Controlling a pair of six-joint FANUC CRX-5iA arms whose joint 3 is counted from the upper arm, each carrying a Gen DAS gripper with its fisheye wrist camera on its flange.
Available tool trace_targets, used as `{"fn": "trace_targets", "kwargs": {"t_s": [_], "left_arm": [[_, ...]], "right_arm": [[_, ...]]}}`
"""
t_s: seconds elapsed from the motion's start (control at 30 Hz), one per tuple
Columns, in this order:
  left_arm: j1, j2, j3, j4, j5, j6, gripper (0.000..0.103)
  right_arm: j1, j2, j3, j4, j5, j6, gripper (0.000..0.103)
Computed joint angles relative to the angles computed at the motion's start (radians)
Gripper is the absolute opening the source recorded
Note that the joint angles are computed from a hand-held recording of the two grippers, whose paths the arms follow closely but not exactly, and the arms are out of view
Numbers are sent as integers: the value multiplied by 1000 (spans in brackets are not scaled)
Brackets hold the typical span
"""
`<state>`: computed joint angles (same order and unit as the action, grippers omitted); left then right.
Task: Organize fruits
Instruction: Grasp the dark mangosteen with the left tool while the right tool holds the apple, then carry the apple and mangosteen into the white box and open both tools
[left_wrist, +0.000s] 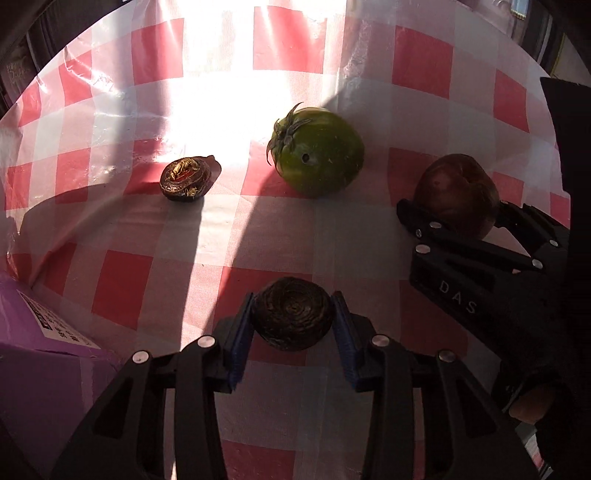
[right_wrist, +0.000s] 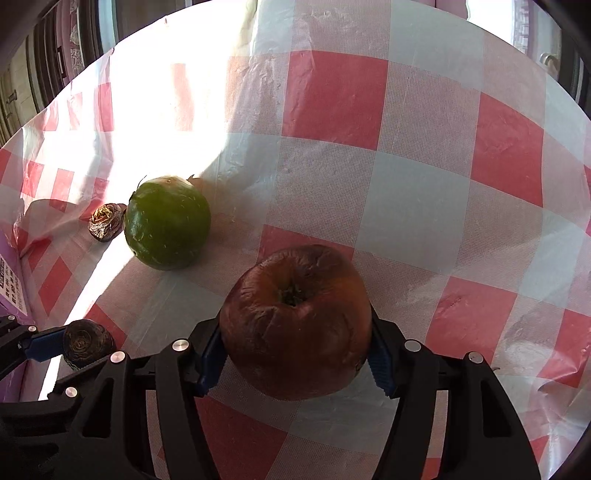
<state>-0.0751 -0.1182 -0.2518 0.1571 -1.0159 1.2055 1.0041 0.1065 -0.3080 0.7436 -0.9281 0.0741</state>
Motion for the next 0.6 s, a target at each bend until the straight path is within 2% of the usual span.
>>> {"fn": "trace_targets", "kwargs": {"t_s": [0.1, 0.17, 0.43, 0.6], "left_arm": [[3, -49, -34, 20, -44, -66, 41], [11, -85, -59, 32, -79, -133, 41], [93, -239, -140, 102, -254, -361, 41], [203, -320, -174, 208, -339, -578, 41]], "right_arm": [[31, -35, -10, -54, -45, -24, 62], [77, -85, -50, -64, -81, -102, 62], [330, -205, -110, -159, -350, -342, 62], [456, -176, -6, -210, -499, -459, 62]]}}
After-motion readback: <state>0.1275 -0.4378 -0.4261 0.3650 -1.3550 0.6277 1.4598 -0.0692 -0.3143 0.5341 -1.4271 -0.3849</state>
